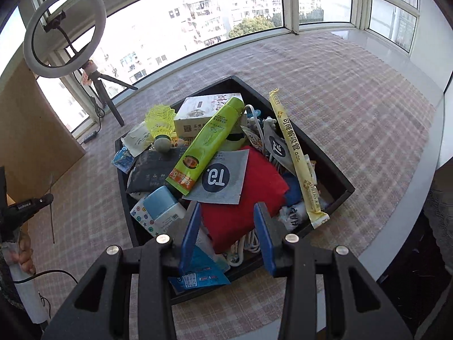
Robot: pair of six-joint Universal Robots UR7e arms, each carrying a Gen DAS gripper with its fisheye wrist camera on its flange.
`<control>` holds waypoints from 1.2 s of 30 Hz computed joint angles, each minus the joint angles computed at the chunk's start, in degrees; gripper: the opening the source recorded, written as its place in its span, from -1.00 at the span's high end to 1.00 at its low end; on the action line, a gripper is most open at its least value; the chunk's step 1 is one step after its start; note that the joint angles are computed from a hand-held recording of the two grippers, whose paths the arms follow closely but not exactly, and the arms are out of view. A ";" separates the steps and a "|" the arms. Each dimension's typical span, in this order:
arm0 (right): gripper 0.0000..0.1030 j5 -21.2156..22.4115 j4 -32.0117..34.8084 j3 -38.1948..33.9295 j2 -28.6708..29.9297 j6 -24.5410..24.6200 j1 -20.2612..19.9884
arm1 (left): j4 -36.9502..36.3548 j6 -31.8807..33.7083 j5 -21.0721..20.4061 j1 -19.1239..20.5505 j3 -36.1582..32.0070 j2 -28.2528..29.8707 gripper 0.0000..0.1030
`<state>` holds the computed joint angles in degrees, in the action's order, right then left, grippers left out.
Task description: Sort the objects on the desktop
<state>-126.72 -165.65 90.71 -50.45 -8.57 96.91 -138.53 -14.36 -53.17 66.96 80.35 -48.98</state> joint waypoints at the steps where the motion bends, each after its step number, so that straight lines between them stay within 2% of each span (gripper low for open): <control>1: 0.26 -0.29 -0.72 1.27 -1.01 0.63 -0.42 | 0.57 0.96 -1.44 -0.86 -0.47 0.88 0.87; 5: 0.26 -1.26 -3.55 5.59 -4.45 2.93 -1.84 | 3.08 5.60 -4.54 -4.15 -6.68 7.62 0.87; 9: 0.26 -2.10 -5.43 8.71 -6.96 4.84 -3.01 | 7.79 7.48 -7.61 -6.71 -12.14 11.30 0.87; 18: 0.26 -2.64 -6.89 12.09 -9.51 7.93 -5.14 | 14.23 10.30 -9.21 -9.48 -22.05 19.32 0.87; 20: 0.26 -2.27 -6.77 12.17 -9.60 8.21 -5.39 | 15.27 11.45 -11.14 -9.68 -23.25 20.20 0.85; 21: 0.26 -1.98 -6.70 12.23 -9.66 8.35 -5.52 | 16.37 11.37 -11.26 -9.84 -23.94 20.66 0.80; 22: 0.26 -1.88 -6.59 12.22 -9.62 8.61 -5.57 | 17.32 11.00 -10.45 -10.09 -24.37 20.99 0.49; 23: 0.26 -1.79 -6.43 12.13 -9.57 8.64 -5.59 | 16.85 11.24 -9.72 -10.32 -23.94 20.91 0.23; 32: 0.26 -0.94 -5.84 10.49 -8.19 6.86 -4.37 | 12.86 9.57 -5.01 -10.28 -16.34 15.33 0.26; 36: 0.26 -0.66 -4.95 9.02 -6.77 4.94 -2.88 | 9.51 8.56 -2.18 -10.03 -9.66 10.25 0.12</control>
<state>-127.37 -170.60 99.74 -57.22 -3.63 94.04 -129.02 -5.80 -55.35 56.93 70.69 -38.73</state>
